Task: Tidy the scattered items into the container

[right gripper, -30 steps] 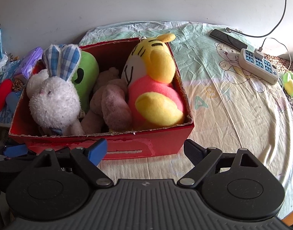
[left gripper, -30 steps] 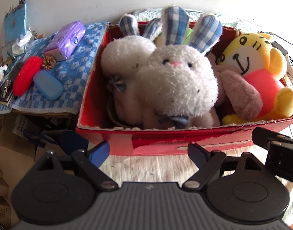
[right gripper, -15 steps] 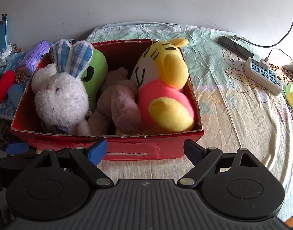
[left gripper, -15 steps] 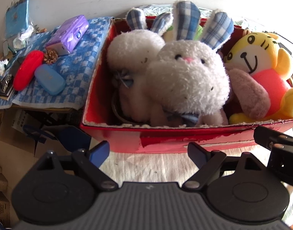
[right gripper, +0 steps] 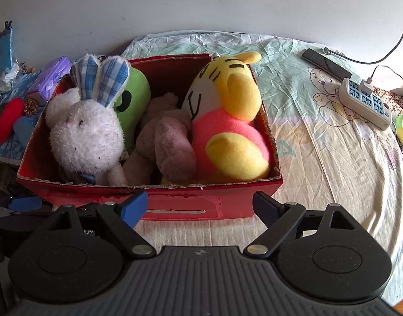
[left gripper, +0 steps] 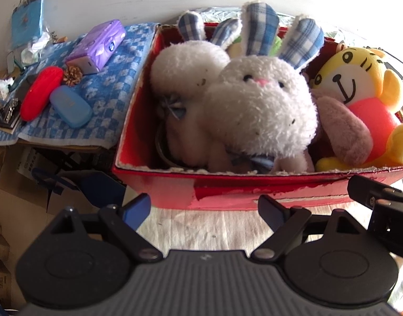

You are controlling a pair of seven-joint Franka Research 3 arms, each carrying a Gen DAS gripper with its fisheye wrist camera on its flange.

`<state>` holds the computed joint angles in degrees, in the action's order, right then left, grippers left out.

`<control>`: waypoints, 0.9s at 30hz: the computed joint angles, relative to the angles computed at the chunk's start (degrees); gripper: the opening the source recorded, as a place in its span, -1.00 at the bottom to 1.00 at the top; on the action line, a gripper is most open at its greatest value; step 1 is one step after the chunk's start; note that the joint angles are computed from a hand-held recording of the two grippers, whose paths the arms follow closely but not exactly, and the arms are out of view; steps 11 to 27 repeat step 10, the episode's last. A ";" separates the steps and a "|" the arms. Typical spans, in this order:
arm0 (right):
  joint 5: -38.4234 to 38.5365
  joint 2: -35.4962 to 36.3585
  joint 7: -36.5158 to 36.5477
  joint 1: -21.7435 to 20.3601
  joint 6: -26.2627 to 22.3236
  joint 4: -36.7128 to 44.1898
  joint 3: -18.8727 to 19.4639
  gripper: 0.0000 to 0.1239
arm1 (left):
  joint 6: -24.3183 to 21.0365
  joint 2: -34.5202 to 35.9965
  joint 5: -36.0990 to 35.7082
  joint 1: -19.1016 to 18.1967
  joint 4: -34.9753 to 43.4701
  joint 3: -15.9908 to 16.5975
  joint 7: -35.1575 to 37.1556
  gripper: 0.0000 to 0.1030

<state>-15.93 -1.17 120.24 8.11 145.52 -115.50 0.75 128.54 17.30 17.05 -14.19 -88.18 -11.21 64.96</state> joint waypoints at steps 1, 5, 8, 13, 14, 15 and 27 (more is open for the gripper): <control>0.16 -0.02 -0.08 -0.01 0.11 -0.06 -0.03 0.44 | 0.07 -0.04 -0.09 0.04 -0.08 0.00 -0.04 0.71; 0.79 -0.04 -0.51 -0.07 0.53 -0.30 -0.09 0.44 | 1.07 -0.67 0.13 0.13 -1.28 0.10 -0.51 0.71; 0.77 -0.06 -0.52 -0.10 0.49 -0.32 -0.09 0.44 | 1.36 -0.81 -0.07 0.31 -1.60 0.03 -0.43 0.71; 0.96 -0.10 -0.54 -0.11 0.59 -0.41 -0.09 0.44 | 1.27 -0.80 0.07 0.24 -1.54 0.04 -0.56 0.71; 0.96 -0.10 -0.54 -0.11 0.59 -0.41 -0.09 0.44 | 1.27 -0.80 0.07 0.24 -1.54 0.04 -0.56 0.71; 0.96 -0.10 -0.54 -0.11 0.59 -0.41 -0.09 0.44 | 1.27 -0.80 0.07 0.24 -1.54 0.04 -0.56 0.71; 0.96 -0.10 -0.54 -0.11 0.59 -0.41 -0.09 0.44 | 1.27 -0.80 0.07 0.24 -1.54 0.04 -0.56 0.71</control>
